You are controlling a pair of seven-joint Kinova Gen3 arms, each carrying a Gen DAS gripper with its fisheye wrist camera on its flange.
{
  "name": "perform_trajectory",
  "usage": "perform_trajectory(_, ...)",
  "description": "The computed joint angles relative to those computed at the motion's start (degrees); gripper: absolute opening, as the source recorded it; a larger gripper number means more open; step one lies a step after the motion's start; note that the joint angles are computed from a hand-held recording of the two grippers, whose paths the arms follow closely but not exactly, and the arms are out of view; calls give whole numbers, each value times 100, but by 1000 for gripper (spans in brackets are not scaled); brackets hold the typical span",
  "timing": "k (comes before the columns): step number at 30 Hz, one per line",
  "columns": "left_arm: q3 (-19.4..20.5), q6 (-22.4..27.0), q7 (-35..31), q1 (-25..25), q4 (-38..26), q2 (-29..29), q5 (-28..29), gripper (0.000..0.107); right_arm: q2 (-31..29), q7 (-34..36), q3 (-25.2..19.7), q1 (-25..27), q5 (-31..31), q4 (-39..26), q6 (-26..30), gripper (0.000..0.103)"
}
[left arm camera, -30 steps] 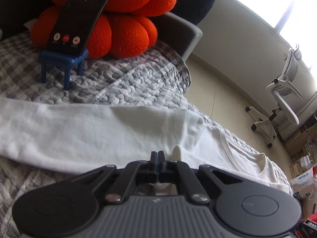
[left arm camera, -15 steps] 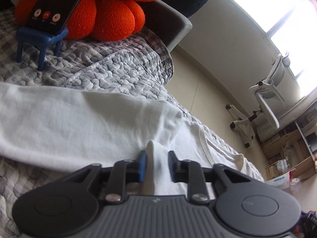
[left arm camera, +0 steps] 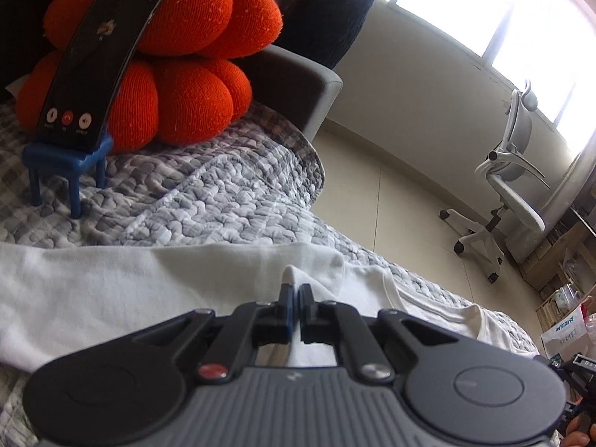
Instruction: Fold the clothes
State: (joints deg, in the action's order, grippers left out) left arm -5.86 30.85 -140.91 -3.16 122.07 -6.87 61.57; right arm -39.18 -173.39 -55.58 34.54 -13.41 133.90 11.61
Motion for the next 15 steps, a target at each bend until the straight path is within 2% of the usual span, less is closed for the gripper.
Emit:
perform_trajectory(1,-36,28,-46,-4,17,22,115,3,52,48,-44,45,47,2,-80,19)
perform_trajectory(2,-46,-14,-168,1,62,0,272,3,88,104,-80,99,93,-39,-66,6)
perform_trajectory(5,56,-394,-379,63,204,-128,530,3,-219,263,-292,446,298,-316,346,6)
perform_trajectory(8,214,-780,-6,176,225,-136,118,3,-164,628,-687,899,526,-564,521,6)
perform_trajectory(10,170,-802,174,249,199,-60,-80,3,44,971,-984,1191,670,-699,610,7)
perform_trajectory(12,145,-802,328,285,174,20,-251,4,54,1152,-1042,1253,669,-683,567,9)
perform_trajectory(15,113,-715,656,257,109,14,-472,6,61,1261,-754,1047,535,-757,795,19)
